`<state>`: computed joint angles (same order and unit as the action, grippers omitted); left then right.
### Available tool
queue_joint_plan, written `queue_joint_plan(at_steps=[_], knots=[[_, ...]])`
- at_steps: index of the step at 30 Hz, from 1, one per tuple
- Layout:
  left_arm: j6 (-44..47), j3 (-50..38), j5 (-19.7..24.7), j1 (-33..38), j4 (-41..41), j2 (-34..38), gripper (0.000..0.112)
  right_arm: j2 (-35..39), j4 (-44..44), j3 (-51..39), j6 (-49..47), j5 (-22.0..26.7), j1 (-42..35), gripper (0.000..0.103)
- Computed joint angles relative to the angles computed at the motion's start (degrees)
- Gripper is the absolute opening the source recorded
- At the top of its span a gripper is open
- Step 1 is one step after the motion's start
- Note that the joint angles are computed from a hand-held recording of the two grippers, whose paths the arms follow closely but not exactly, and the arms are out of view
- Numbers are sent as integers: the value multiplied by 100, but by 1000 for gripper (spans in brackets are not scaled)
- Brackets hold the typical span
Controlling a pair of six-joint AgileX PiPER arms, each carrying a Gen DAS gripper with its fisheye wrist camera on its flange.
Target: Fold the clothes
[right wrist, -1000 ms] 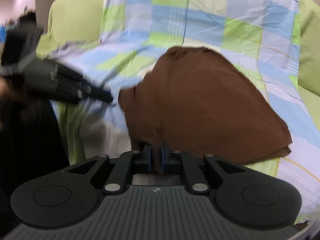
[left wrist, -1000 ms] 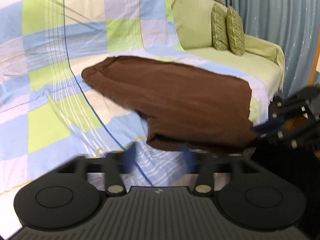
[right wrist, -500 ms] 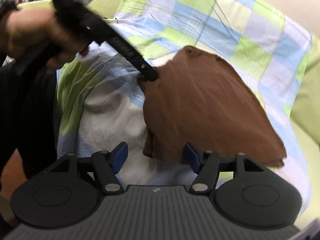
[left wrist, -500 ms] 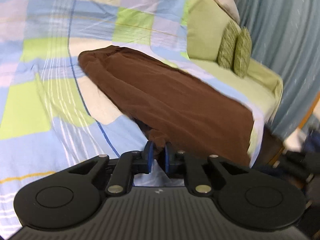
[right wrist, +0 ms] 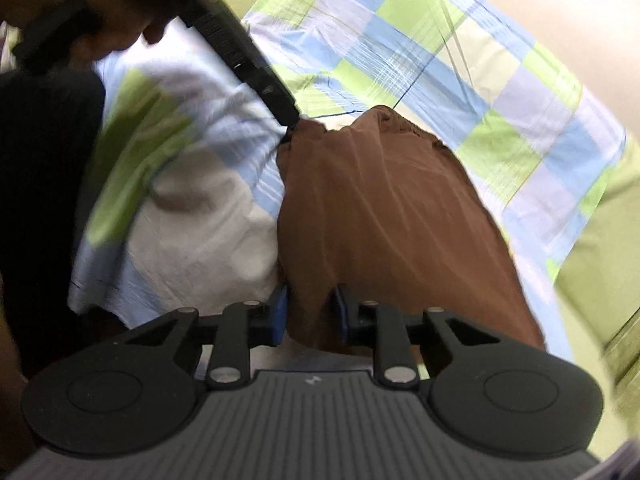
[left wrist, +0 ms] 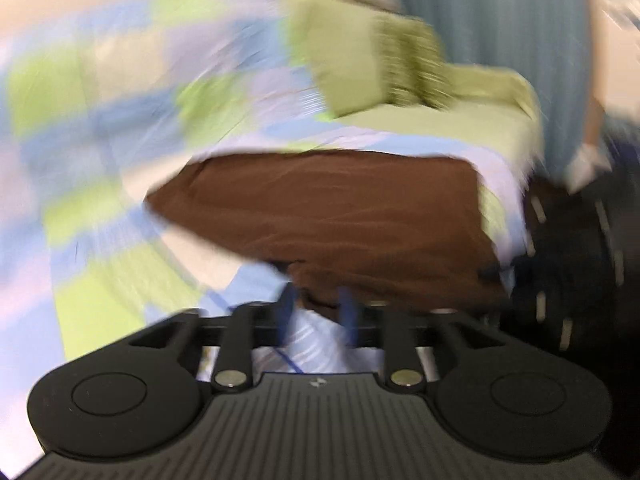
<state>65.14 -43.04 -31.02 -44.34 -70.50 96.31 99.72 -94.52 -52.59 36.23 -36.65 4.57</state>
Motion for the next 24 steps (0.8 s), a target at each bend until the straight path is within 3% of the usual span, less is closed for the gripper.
queue_joint_plan(at_steps=[5,8,12,16,17,20,22,24], knots=[[2276,-161,-154,-471,397,489,59,-227,-519,-274,1127,-394,-549,31],[3504,-327,-590,-656,1078,1181,60,-258,-498,-398,1407,-437,-816,38],[4362,-553,-1199,-667,1708,1894,60,-241,-511,-596,1977,-546,-1231,45],[4612,-873,-1323,-593,2260,2293,60,-138,-431,-692,2156,-578,-1453,47],[4732,-1026,-1264,-581,2224,2384,55,-88,-407,-723,2176,-561,-1473,48],[4492,-1310,-763,-543,1697,2206,11,10,-307,-765,2162,-547,-1528,48],[3483,-1219,-552,-457,1839,1923,9,65,-226,-831,2066,-583,-1588,51],[2337,-1250,452,-64,1358,1125,9,133,-255,-951,1946,-602,-1658,59]])
